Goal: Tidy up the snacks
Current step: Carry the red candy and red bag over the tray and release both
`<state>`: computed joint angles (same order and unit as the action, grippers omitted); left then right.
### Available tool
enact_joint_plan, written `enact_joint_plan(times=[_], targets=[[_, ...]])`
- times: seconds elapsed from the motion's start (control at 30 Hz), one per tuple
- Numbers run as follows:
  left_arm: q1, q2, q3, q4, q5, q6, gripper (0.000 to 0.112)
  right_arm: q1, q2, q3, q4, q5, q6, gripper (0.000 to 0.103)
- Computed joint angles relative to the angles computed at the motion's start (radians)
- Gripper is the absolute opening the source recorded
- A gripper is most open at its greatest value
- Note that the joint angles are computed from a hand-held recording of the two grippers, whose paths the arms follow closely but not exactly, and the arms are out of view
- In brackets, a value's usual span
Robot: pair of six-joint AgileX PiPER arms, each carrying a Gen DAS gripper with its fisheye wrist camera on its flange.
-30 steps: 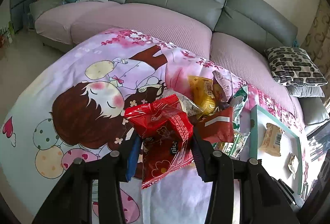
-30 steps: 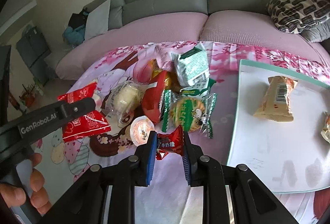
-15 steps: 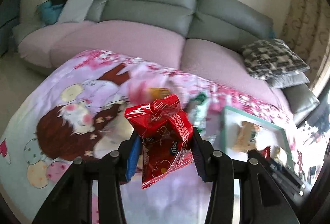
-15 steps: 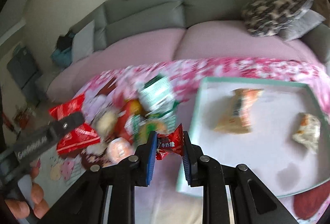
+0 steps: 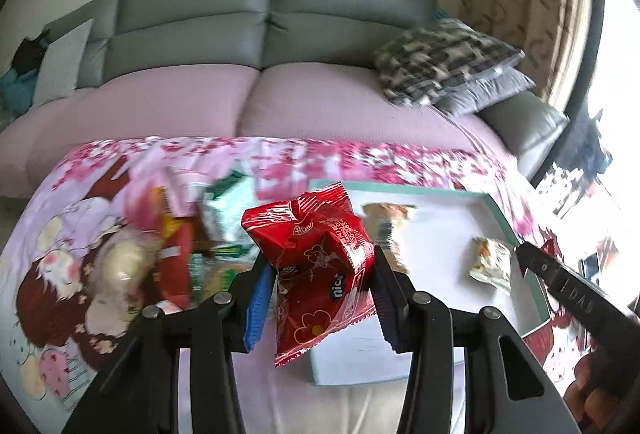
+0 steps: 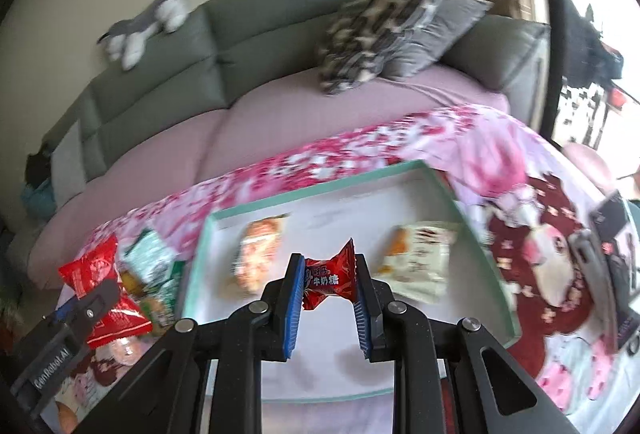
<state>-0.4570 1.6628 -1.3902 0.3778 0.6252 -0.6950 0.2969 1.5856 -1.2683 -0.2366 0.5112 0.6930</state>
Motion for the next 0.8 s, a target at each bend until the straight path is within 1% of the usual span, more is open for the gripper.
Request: enact_joint_plan(times=[0.27, 0.4, 0.53, 0.67, 0.8], targets=[[-0.06, 0.105, -0.091, -0.029, 0.025, 0.043, 0.048, -0.108, -0.04, 0.057, 0.026, 0.027, -0.014, 0.025], [-0.08, 0.141, -0.119, -0.029, 0.028, 0.055, 0.048, -0.136, -0.041, 0.07, 0.034, 0.042, -0.012, 0.025], [-0.085, 0.178, -0.145, -0.059, 0.029, 0.079, 0.048, -0.153, -0.032, 0.072, 0.053, 0.052, -0.025, 0.025], [-0.087, 0.218, -0.169, -0.077, 0.036, 0.1, 0.048, -0.156, -0.006, 0.065, 0.072, 0.054, -0.043, 0.025], [-0.082, 0.263, -0.194, -0.102, 0.044, 0.117, 0.048, -0.161, 0.064, 0.038, 0.136, 0.084, -0.092, 0.025]])
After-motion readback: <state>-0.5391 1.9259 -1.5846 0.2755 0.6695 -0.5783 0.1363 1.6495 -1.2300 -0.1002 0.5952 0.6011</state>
